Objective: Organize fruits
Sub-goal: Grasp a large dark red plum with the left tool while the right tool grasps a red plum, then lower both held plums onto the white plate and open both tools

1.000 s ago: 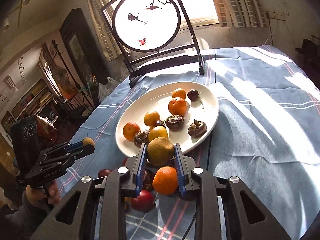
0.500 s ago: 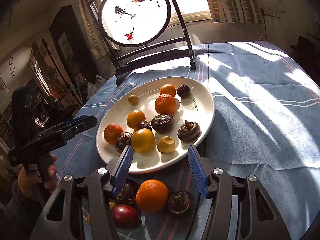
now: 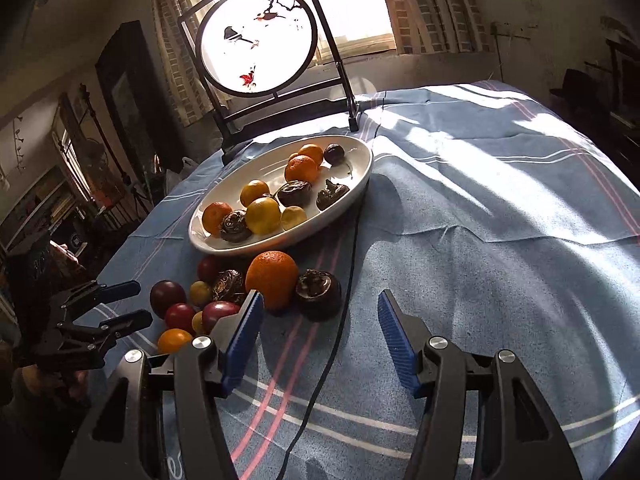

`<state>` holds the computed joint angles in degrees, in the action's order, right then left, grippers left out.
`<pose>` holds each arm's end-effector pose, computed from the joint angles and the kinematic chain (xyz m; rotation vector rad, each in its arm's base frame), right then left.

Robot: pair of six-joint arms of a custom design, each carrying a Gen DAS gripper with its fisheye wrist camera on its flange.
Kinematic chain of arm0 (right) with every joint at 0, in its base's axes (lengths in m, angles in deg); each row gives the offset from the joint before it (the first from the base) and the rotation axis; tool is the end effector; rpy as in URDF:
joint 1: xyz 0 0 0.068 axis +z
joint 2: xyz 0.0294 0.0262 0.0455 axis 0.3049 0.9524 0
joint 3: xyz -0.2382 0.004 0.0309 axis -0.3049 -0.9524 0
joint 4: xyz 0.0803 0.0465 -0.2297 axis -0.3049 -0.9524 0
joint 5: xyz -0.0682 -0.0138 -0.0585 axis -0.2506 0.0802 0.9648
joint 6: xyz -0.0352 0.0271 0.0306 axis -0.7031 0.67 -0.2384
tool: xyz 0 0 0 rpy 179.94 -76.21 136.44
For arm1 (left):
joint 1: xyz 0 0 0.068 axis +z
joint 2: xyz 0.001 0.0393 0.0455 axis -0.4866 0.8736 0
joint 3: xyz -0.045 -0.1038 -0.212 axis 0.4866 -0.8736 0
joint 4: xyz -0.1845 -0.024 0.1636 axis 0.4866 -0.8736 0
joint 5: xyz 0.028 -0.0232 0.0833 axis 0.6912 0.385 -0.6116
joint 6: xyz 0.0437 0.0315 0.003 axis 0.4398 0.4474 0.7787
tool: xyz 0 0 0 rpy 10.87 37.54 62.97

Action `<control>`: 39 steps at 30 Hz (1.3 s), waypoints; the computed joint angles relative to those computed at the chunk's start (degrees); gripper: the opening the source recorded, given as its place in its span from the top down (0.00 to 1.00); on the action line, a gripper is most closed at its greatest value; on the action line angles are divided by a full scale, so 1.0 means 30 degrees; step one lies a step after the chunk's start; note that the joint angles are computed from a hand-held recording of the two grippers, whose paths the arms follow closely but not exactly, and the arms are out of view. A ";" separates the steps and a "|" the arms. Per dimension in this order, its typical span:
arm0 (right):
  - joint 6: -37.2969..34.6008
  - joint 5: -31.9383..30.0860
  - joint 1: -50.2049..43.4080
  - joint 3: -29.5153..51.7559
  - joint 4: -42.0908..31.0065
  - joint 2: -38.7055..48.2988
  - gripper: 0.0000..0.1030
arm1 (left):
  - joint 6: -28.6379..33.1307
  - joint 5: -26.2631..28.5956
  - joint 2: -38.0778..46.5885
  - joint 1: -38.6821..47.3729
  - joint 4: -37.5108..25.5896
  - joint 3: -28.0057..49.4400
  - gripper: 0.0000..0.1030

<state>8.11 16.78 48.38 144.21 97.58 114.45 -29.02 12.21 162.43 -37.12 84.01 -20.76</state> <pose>0.3394 0.2068 0.0734 -0.3971 2.2469 0.5866 0.2771 -0.0403 0.0898 0.1346 2.3884 -0.1276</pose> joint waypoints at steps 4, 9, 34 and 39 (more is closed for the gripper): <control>-0.0029 0.0091 0.0050 -0.0367 0.0508 -0.0101 0.42 | -0.0122 0.0592 0.1247 0.0052 -0.0515 0.1300 0.51; -0.0113 0.0109 0.0071 -0.0445 0.0605 -0.0115 0.42 | -0.0221 0.1248 0.2003 0.0229 -0.0695 0.2268 0.63; -0.2228 -0.0918 0.2697 0.8308 -0.8302 0.4107 0.63 | -0.2673 0.3429 -0.0329 0.2280 0.4782 -0.1796 0.65; -0.1368 -0.2922 0.1777 0.5121 -0.5597 0.2249 0.63 | -0.2732 0.3202 -0.0778 0.2197 0.5380 -0.2328 0.65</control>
<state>4.01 8.01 53.71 159.57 80.79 121.19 -37.21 21.81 160.09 -30.53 100.15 -27.74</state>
